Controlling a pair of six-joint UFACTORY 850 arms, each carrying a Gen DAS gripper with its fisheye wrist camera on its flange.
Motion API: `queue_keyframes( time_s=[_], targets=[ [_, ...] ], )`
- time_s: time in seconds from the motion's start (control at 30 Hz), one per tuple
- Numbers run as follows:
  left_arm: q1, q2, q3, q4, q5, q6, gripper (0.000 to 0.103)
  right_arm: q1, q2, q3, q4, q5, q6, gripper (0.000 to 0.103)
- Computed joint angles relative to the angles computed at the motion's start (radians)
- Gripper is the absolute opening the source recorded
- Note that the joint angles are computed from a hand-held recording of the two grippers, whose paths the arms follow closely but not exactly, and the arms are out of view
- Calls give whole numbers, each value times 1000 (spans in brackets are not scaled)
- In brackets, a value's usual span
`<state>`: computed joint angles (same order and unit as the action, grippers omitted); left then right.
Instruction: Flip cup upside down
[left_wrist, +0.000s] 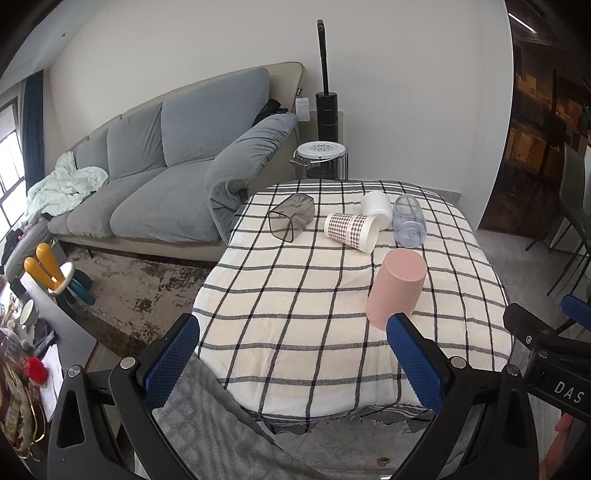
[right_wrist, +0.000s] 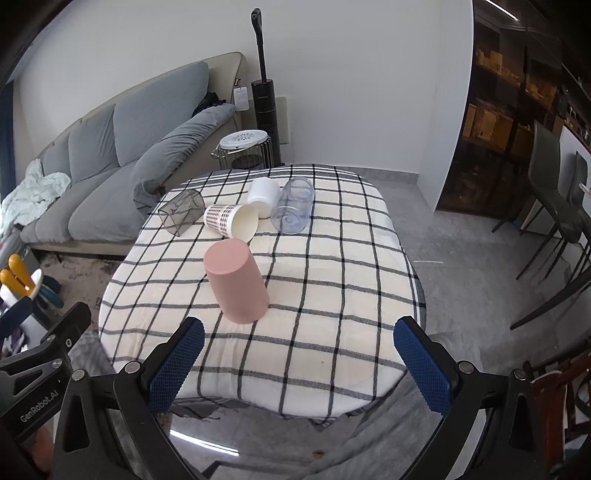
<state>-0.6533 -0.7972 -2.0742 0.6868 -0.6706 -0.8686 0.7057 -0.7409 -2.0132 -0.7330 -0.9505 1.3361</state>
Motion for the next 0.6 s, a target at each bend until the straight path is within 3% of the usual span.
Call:
queue_keyframes(
  time_s=[0.6],
  targets=[
    [-1,-3,-3,2,1,2,103,2,-2,-15,-1,-2,-4,103]
  ],
)
